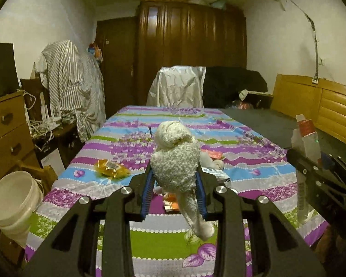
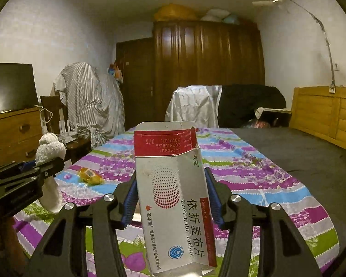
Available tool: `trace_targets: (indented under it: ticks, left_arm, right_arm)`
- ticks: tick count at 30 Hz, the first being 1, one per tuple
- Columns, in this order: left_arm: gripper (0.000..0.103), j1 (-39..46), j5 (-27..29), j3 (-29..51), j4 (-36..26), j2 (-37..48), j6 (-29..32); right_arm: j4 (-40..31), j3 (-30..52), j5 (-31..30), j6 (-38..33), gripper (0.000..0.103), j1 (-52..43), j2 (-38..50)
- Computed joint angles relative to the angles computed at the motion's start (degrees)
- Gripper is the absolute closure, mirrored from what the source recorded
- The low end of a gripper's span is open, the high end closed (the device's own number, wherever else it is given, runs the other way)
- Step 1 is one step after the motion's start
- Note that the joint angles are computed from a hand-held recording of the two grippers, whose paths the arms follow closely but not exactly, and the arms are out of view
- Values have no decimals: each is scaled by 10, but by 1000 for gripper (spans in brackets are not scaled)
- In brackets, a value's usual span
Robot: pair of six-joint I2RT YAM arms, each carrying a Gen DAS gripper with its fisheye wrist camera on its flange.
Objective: Collect trash
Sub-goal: 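Carry the knotted towel and medicine box over to the white bucket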
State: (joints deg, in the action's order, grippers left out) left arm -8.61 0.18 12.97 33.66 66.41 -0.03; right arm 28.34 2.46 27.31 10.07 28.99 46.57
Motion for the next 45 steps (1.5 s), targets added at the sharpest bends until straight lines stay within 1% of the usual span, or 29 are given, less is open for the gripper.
trace_targets:
  ticks: [1, 5, 9, 11, 13, 15, 16, 18, 21, 24, 26, 28, 33, 34, 36, 37, 40, 42, 45]
  left_arm:
    - [73, 2, 6, -1, -2, -5, 0]
    - [73, 5, 14, -13, -8, -24, 0]
    - [73, 12, 22, -14, -3, -18, 4]
    - [73, 18, 28, -15, 3, -14, 6]
    - [73, 16, 25, -15, 3, -14, 8]
    - [73, 19, 22, -15, -1, -22, 12]
    - [73, 29, 26, -15, -5, -28, 15]
    - [73, 53, 38, -13, -18, -42, 17]
    - [73, 112, 68, -5, -35, -53, 29]
    - [73, 204, 117, 13, -47, -49, 41]
    - [73, 257, 147, 28, -56, -42, 49]
    - [73, 319, 181, 50, -64, -24, 59]
    - [73, 456, 250, 115, -74, 42, 80]
    - [73, 488, 264, 136, -76, 65, 85]
    - [73, 522, 279, 162, -86, 85, 88]
    - [73, 542, 287, 185, -96, 105, 94]
    - [73, 588, 302, 244, -120, 156, 107]
    - [73, 617, 309, 287, -136, 192, 117]
    - [72, 646, 313, 340, -161, 240, 129]
  right_arm:
    - [-17, -1, 23, 7, 49, 23, -16]
    - [-32, -3, 32, 9, 49, 32, -33]
    - [-45, 1, 49, 15, 49, 50, -37]
    - [-43, 0, 33, 12, 49, 35, -37]
    - [-42, 2, 30, 11, 49, 35, -35]
    - [-30, 11, 13, 6, 49, 32, -14]
    - [-4, 14, -19, -2, 49, 5, 11]
    - [10, 25, -30, -7, 49, 7, 36]
    - [45, 70, -39, -12, 49, 33, 113]
    - [59, 128, -48, -13, 49, 66, 185]
    - [68, 176, -47, -17, 49, 95, 239]
    - [63, 230, -50, -20, 49, 123, 287]
    - [15, 397, -74, -22, 49, 179, 415]
    - [-2, 440, -84, -20, 49, 189, 447]
    - [-42, 530, -106, -17, 49, 207, 510]
    - [-60, 565, -115, -15, 49, 211, 532]
    - [-133, 709, -142, -12, 49, 230, 622]
    - [-194, 818, -162, -9, 49, 240, 684]
    - [-305, 1018, -191, -5, 49, 249, 799]
